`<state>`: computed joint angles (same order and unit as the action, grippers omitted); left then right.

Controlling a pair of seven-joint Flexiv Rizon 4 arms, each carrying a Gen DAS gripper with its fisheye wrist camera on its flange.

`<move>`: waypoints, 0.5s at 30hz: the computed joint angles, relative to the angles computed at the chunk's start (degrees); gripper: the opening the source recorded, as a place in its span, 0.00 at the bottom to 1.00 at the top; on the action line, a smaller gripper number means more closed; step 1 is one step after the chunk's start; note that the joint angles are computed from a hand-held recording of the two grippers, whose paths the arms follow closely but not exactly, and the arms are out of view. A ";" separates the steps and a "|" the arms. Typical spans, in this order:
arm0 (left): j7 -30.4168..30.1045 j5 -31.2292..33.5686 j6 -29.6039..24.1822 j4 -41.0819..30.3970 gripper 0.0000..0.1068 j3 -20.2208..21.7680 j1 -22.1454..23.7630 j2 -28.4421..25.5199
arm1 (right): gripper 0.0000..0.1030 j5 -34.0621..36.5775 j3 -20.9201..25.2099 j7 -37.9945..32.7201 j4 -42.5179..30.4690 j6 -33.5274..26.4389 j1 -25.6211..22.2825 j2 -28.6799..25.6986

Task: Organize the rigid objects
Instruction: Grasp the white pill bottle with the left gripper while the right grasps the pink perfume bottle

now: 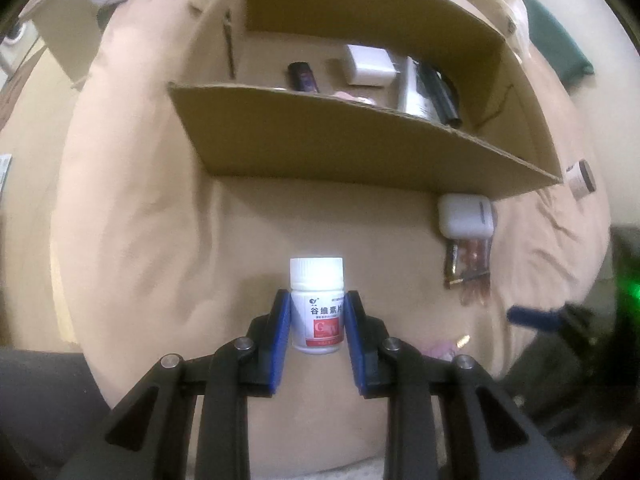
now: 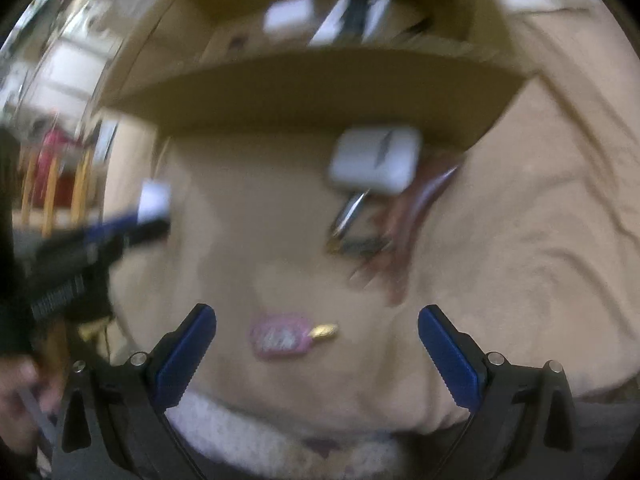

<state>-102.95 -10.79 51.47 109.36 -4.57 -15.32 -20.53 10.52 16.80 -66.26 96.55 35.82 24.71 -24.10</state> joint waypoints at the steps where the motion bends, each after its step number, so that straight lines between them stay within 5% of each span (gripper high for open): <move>1: 0.15 -0.58 0.18 0.47 0.23 -0.26 0.08 0.19 | 1.00 -0.34 0.21 -0.39 -0.32 -1.17 0.29 -0.38; 15: -1.58 3.23 -1.55 -1.43 0.23 0.94 -0.58 -0.54 | 0.85 -8.57 -0.12 -3.07 -2.64 -7.74 6.52 -4.86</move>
<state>-104.53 -7.55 49.92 107.93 -3.63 -15.90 -21.07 1.94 16.67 -69.33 93.91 28.08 31.23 -28.96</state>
